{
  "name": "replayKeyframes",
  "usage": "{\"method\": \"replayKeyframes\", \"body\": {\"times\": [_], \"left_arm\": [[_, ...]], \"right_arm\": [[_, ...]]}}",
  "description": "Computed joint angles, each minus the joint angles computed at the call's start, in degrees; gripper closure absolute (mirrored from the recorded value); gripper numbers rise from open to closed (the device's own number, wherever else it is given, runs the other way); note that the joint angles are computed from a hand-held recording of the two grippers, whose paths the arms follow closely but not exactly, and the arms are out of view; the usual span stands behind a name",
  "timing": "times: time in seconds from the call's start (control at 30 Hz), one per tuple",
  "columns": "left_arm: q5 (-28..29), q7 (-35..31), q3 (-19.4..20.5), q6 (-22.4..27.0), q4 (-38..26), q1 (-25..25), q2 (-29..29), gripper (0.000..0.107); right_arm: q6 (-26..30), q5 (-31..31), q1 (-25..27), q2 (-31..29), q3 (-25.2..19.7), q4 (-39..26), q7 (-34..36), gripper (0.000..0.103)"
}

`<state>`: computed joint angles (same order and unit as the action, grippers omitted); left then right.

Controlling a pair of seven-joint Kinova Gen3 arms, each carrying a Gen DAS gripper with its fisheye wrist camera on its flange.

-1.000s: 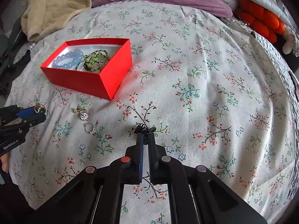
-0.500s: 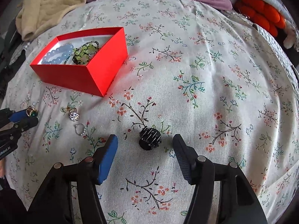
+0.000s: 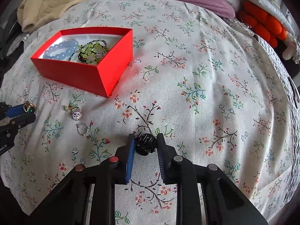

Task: Organize jewelry
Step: 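Carry the ring and hair clip into the red box and open both tools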

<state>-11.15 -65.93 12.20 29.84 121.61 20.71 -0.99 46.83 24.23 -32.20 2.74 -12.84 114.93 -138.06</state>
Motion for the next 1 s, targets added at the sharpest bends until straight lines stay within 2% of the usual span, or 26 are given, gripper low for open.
{"method": "replayKeyframes", "body": {"times": [0.37,0.63,0.83,1.0], "left_arm": [[3.5,-2.81,-0.41,1.44,-1.46,-1.27,-2.07,0.077],[5.74,-3.89,-0.06,3.51,-4.88,-1.83,-3.26,0.077],[3.65,-1.54,0.79,7.61,-9.2,-1.85,-2.75,0.077],[6.06,-2.29,-0.33,7.58,-12.06,-2.2,-1.83,0.077]], "right_arm": [[2.17,-4.85,0.33,-1.55,-0.75,-2.55,3.61,0.079],[1.99,-7.03,0.92,-2.73,-1.01,-5.97,5.2,0.078],[2.63,-4.56,0.7,-2.42,-1.5,-9.13,3.5,0.078],[-0.17,-7.76,2.27,-2.0,-0.05,-10.16,5.98,0.078]]}}
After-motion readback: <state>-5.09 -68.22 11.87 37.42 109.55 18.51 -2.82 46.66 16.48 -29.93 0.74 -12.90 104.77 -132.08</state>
